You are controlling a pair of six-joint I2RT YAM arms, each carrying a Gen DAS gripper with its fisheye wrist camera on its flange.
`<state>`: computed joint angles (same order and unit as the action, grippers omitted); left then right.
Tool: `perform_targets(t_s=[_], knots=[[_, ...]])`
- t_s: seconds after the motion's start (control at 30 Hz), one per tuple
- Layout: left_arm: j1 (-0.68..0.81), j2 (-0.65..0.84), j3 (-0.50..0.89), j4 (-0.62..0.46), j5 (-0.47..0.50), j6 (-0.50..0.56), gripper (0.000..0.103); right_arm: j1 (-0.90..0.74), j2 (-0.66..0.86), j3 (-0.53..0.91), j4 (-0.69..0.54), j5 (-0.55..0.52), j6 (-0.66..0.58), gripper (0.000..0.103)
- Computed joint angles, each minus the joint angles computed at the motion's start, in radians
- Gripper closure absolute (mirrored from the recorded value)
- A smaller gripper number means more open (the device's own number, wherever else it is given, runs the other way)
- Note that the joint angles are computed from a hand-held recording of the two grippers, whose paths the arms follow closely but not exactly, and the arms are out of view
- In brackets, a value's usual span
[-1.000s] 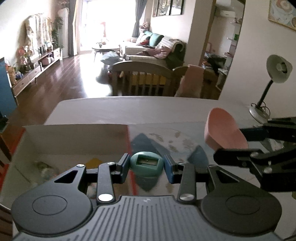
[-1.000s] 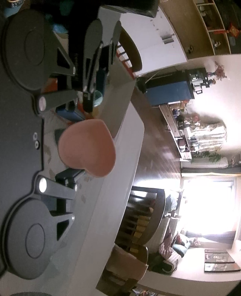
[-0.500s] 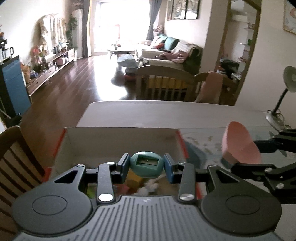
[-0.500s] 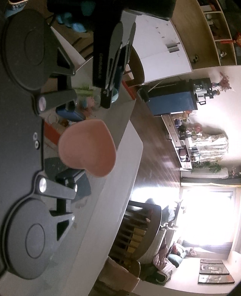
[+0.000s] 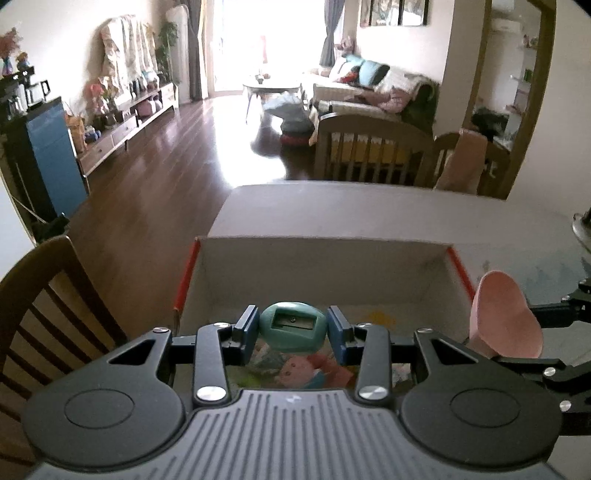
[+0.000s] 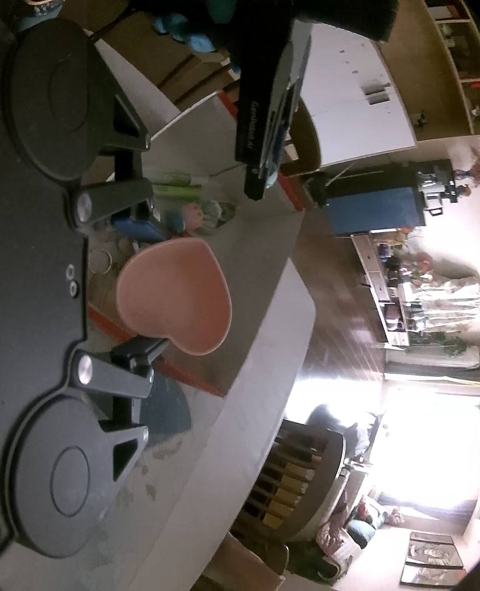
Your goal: Organize rigid objects
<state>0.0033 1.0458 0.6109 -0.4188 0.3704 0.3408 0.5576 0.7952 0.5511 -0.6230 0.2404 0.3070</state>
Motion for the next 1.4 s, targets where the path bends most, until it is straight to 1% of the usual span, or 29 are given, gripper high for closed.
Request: perform_targets(t_s=[0.1,0.3,0.4,0.47,0.63,0.7,0.83,0.97,1.07,1.13,1.2,1.23,1.33,1.4], knots=[[0.003,0.080,-0.005,0.045,-0.011,0.030,0.064,0.009,0.077,-0.017,0.064,-0.002,0.013,0.051],[-0.026,0.197,-0.012,0.123,-0.049,0.050,0.064,0.017,0.255,-0.015,0.192,0.005,0.028,0.051],[-0.042,0.251,-0.011,0.144,-0.065,0.071,0.064,0.024,0.320,-0.007,0.223,0.003,0.034,0.051],[-0.053,0.268,-0.020,0.154,-0.077,0.079,0.064,0.029,0.346,-0.003,0.232,-0.001,0.028,0.051],[-0.041,0.285,-0.036,0.161,-0.070,0.100,0.064,0.046,0.408,0.005,0.260,-0.008,0.030,0.051],[-0.034,0.293,-0.048,0.168,-0.069,0.114,0.064,0.052,0.419,0.008,0.263,0.001,0.027,0.050],[-0.029,0.314,-0.041,0.149,-0.070,0.123,0.064,0.051,0.448,0.022,0.269,-0.002,0.022,0.050],[-0.019,0.327,-0.046,0.150,-0.079,0.133,0.064,0.046,0.456,0.029,0.269,-0.009,0.018,0.050],[-0.011,0.333,-0.037,0.131,-0.075,0.133,0.064,0.039,0.454,0.038,0.259,-0.020,0.013,0.049],[-0.010,0.321,-0.042,0.131,-0.083,0.132,0.064,0.039,0.446,0.037,0.253,-0.024,0.014,0.047],[-0.004,0.301,-0.049,0.127,-0.081,0.138,0.063,0.047,0.427,0.033,0.244,-0.016,0.021,0.042],[-0.002,0.289,-0.054,0.123,-0.078,0.139,0.063,0.049,0.424,0.032,0.246,-0.013,0.025,0.041],[0.009,0.256,-0.068,0.104,-0.064,0.145,0.060,0.057,0.392,0.028,0.230,-0.009,0.039,0.041],[0.022,0.222,-0.084,0.089,-0.055,0.156,0.059,0.070,0.367,0.023,0.215,0.004,0.050,0.040]])
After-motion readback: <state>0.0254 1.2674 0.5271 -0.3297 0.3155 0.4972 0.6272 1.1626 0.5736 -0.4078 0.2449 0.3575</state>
